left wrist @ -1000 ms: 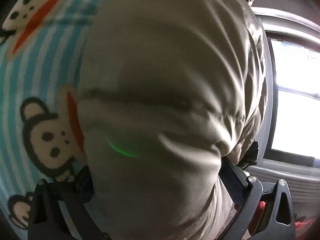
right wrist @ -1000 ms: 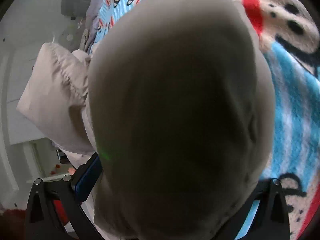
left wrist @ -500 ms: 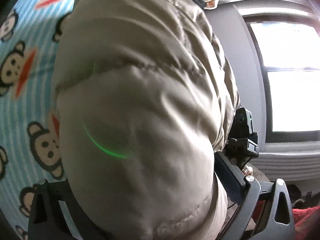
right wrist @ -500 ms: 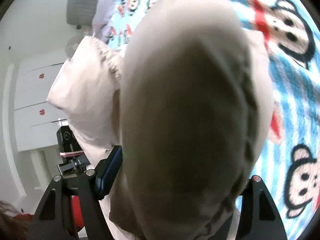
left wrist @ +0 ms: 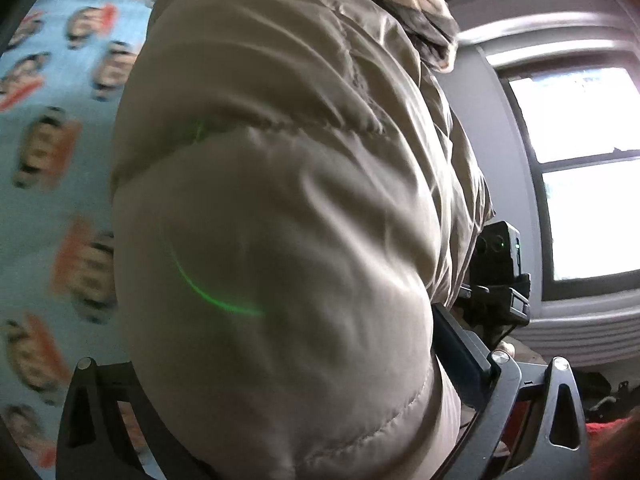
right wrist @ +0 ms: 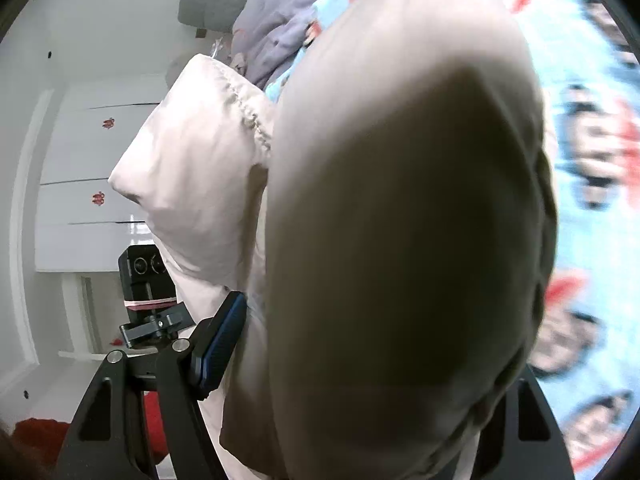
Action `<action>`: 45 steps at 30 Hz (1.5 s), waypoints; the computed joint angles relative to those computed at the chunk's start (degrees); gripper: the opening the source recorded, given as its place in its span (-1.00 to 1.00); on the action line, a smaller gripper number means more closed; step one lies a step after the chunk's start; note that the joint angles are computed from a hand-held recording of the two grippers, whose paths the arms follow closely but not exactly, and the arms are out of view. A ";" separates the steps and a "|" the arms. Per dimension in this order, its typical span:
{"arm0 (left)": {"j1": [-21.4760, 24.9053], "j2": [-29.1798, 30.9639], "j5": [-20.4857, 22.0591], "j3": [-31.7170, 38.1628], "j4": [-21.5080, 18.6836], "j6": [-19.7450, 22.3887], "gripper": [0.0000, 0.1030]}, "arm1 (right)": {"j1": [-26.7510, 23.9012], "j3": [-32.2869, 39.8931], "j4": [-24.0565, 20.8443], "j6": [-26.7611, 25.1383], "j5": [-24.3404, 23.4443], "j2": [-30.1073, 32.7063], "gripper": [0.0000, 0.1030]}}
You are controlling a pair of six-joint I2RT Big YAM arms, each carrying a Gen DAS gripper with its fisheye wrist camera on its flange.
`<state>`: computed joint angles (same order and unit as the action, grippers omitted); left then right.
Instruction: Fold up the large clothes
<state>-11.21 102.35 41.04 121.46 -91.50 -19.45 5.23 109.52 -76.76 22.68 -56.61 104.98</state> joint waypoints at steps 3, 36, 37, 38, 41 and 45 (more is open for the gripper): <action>4.61 0.11 -1.69 -1.59 -2.85 4.45 0.96 | 4.40 1.23 5.79 6.41 1.15 2.78 0.45; 3.85 7.54 -30.26 11.88 -0.57 6.55 0.53 | 12.32 40.62 -18.28 -1.95 27.07 20.56 -0.90; 3.17 7.80 -30.50 12.52 -0.65 6.94 0.53 | 12.48 39.13 -18.70 -3.69 30.55 19.35 -0.90; 1.90 8.55 -31.47 13.85 -1.03 7.70 0.53 | 12.43 36.87 -19.05 -4.68 32.92 17.51 -0.90; -1.72 11.51 -35.78 17.85 -2.65 9.27 0.53 | 11.30 28.93 -18.46 -5.07 35.72 13.94 -0.91; -5.60 15.13 -42.00 21.47 -4.24 11.81 0.53 | 10.58 22.16 -16.03 -5.14 39.73 11.70 -0.92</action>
